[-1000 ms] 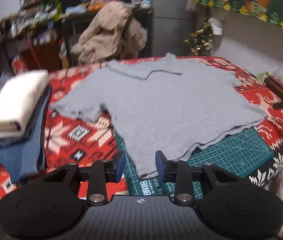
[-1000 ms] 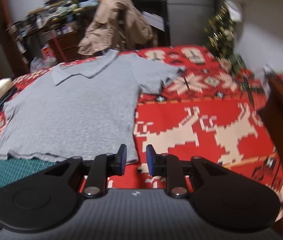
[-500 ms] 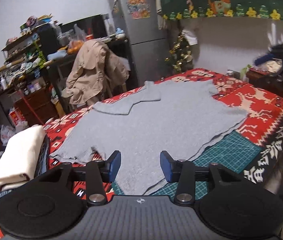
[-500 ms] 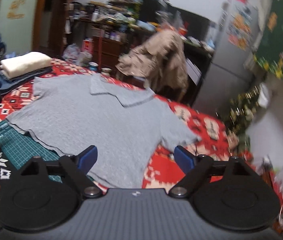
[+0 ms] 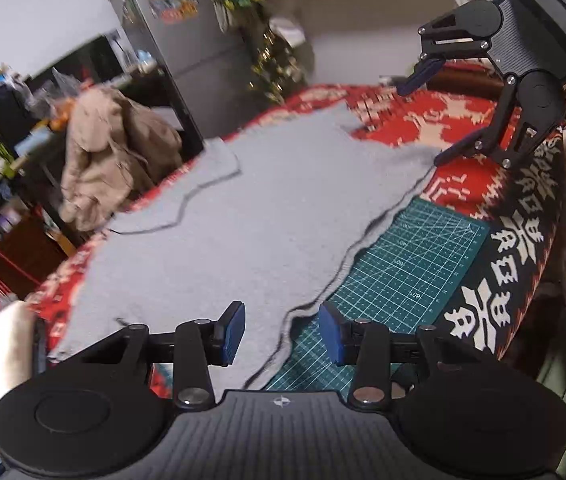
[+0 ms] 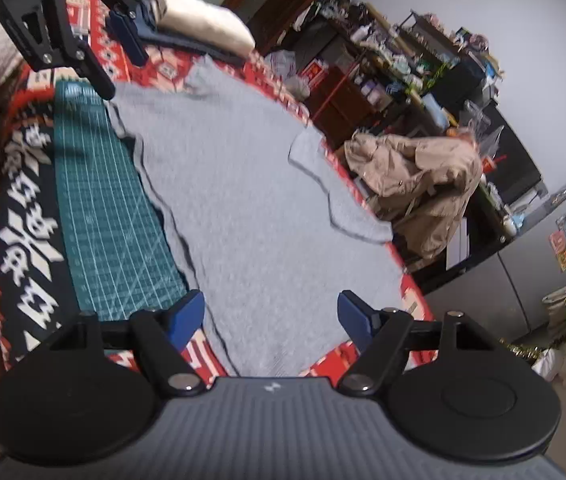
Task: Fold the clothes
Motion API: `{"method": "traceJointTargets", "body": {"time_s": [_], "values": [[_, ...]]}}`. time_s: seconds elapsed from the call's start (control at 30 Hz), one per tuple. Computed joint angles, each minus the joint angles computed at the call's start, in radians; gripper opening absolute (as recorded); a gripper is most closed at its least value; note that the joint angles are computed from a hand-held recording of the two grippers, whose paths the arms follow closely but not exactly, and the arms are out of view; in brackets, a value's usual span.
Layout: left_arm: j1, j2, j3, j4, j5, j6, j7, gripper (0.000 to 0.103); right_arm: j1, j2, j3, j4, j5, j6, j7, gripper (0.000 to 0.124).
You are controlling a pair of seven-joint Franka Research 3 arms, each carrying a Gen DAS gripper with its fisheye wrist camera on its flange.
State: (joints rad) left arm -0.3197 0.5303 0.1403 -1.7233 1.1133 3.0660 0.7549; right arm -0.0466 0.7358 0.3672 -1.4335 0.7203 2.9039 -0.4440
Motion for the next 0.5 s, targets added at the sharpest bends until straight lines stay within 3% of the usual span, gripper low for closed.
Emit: {"method": "traceJointTargets", "body": {"time_s": [0.1,0.23,0.37,0.5], "values": [[0.042,0.051,-0.059,0.054,-0.078,-0.043,0.131,0.041,0.033,0.037,-0.038,0.042,-0.037,-0.016,0.046,0.069],[0.076,0.089,-0.101,0.092,-0.168,-0.062,0.288,0.029,0.046,0.077,-0.056,0.08,-0.083,-0.035,0.079,0.068],[0.065,0.092,-0.089,0.096,-0.193,-0.094,0.427,0.028,0.059,0.109,-0.081,0.132,-0.12,-0.07,0.142,0.068],[0.111,0.074,-0.147,0.062,-0.266,-0.109,0.595,0.026,0.071,0.124,-0.118,0.179,-0.165,-0.129,0.22,0.068]]}}
